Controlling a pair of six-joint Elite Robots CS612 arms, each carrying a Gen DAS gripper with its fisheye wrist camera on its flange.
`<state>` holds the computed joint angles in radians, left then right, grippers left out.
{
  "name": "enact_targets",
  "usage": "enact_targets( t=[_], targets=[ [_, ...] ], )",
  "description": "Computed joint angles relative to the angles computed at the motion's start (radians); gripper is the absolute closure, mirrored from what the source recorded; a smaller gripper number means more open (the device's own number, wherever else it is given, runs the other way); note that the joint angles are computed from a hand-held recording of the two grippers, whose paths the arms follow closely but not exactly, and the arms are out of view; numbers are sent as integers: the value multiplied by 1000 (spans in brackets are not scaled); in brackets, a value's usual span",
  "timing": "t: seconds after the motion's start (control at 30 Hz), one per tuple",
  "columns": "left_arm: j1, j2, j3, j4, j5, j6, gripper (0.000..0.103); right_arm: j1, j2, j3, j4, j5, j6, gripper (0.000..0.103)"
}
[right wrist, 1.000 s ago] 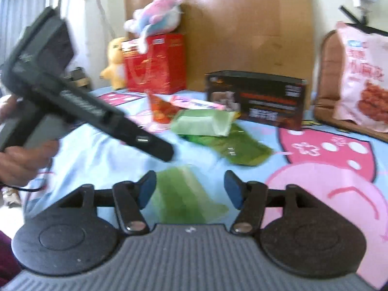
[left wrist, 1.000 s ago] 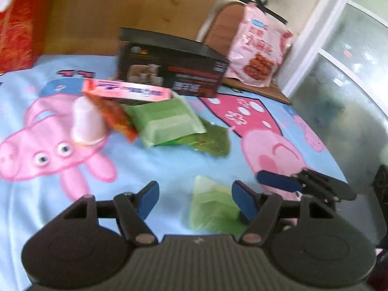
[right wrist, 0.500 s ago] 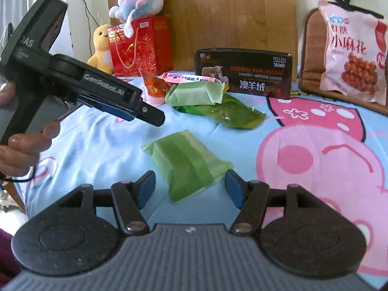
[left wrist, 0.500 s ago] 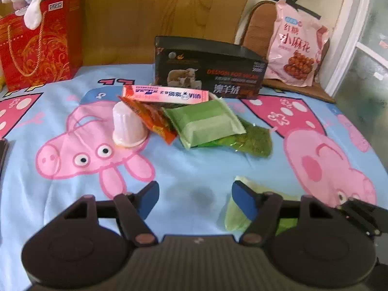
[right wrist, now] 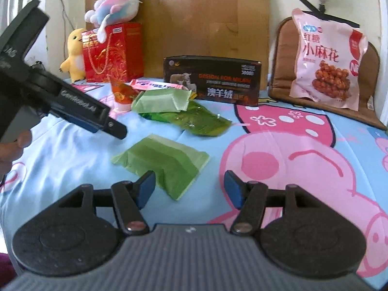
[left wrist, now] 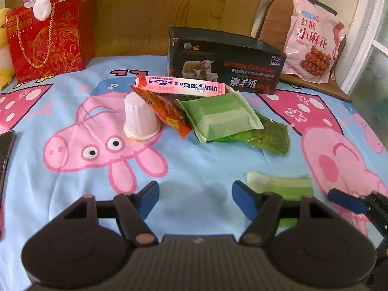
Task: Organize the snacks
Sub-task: 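Grasp the light green packet with the left gripper, then lower the green packet into the black box and open the left gripper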
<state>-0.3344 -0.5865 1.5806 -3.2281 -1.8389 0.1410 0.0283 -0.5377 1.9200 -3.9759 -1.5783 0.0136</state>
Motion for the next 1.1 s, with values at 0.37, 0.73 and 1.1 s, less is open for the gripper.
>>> enact_targets(
  t=[0.37, 0.73, 1.1],
  targets=[
    [37, -2, -51, 217, -313, 111, 36, 5, -5, -7, 36, 5, -47, 39],
    [13, -11, -27, 224, -326, 198, 58, 4, -11, -15, 63, 54, -108, 65],
    [14, 13, -152, -20, -364, 90, 60, -7, 8, -143, -58, 16, -99, 66]
  ],
)
